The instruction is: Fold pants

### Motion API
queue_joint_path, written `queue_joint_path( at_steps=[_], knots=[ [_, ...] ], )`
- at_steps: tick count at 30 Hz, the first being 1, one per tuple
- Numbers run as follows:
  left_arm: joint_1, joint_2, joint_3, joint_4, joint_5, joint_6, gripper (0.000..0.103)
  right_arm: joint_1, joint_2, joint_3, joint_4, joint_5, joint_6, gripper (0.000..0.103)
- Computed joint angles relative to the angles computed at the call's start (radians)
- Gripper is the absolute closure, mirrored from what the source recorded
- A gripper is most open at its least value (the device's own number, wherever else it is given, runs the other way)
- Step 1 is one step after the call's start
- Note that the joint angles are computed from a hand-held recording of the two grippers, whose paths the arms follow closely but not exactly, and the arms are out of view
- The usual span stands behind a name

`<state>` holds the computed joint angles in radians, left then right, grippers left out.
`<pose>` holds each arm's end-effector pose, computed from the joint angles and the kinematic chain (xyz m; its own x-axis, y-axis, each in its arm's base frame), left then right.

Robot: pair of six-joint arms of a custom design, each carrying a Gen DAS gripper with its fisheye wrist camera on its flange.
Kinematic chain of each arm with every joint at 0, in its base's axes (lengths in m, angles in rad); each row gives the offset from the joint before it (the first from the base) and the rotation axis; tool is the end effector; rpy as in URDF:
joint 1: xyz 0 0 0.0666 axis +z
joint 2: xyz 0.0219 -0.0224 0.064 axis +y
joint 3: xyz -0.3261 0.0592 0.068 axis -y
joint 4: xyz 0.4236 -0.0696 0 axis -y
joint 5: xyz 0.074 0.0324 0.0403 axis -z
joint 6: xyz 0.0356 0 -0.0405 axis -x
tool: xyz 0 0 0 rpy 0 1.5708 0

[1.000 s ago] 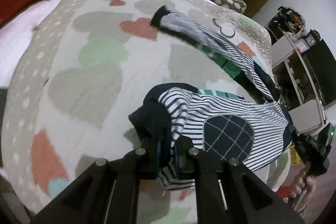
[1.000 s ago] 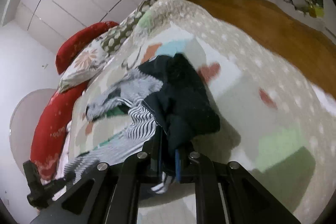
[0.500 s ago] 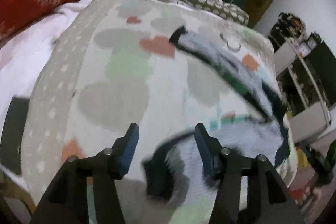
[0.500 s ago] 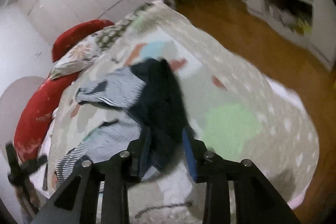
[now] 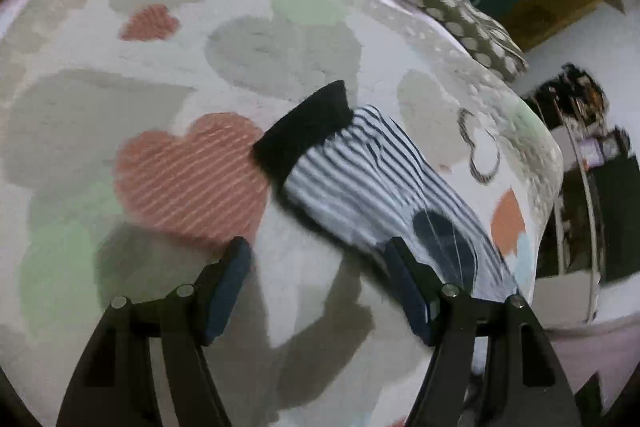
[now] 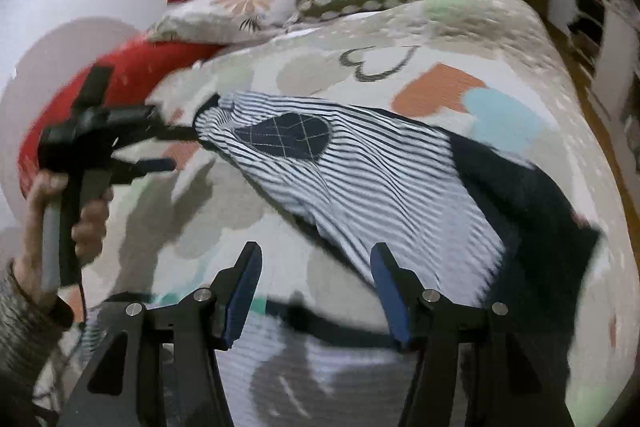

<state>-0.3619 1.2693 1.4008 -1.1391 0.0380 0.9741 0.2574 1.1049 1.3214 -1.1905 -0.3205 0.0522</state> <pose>0.4373 -0.1674 0.4250 -0.7527 -0.5989 -0.2734 -0.4447 0.7687 -0.4597 0.3940 0.1149 0.4542 -0.7773 -0.2558 -0.5748 -0.4540 0.8606 0.2309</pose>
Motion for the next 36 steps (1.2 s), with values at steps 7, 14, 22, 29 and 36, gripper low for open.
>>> queue_joint_path(
  at_steps=[7, 14, 22, 29, 36],
  knots=[
    [0.008, 0.008, -0.01, 0.044, -0.007, -0.001, 0.099, 0.038, 0.091, 0.029, 0.026, 0.062, -0.011, 0.094],
    [-0.044, -0.142, -0.075, -0.037, -0.077, -0.009, 0.099, 0.034, 0.009, 0.006, 0.001, -0.004, 0.004, 0.095],
    [-0.099, -0.332, -0.238, -0.188, -0.027, 0.085, 0.094, 0.026, -0.025, -0.051, -0.102, -0.085, 0.029, 0.081],
    [-0.16, -0.383, -0.146, -0.253, -0.178, -0.106, 0.053, -0.164, -0.03, 0.082, -0.182, -0.25, 0.133, 0.035],
    [-0.08, -0.111, 0.039, -0.168, -0.128, -0.411, 0.032, -0.141, 0.258, 0.332, -0.229, -0.054, 0.223, 0.03]
  ],
)
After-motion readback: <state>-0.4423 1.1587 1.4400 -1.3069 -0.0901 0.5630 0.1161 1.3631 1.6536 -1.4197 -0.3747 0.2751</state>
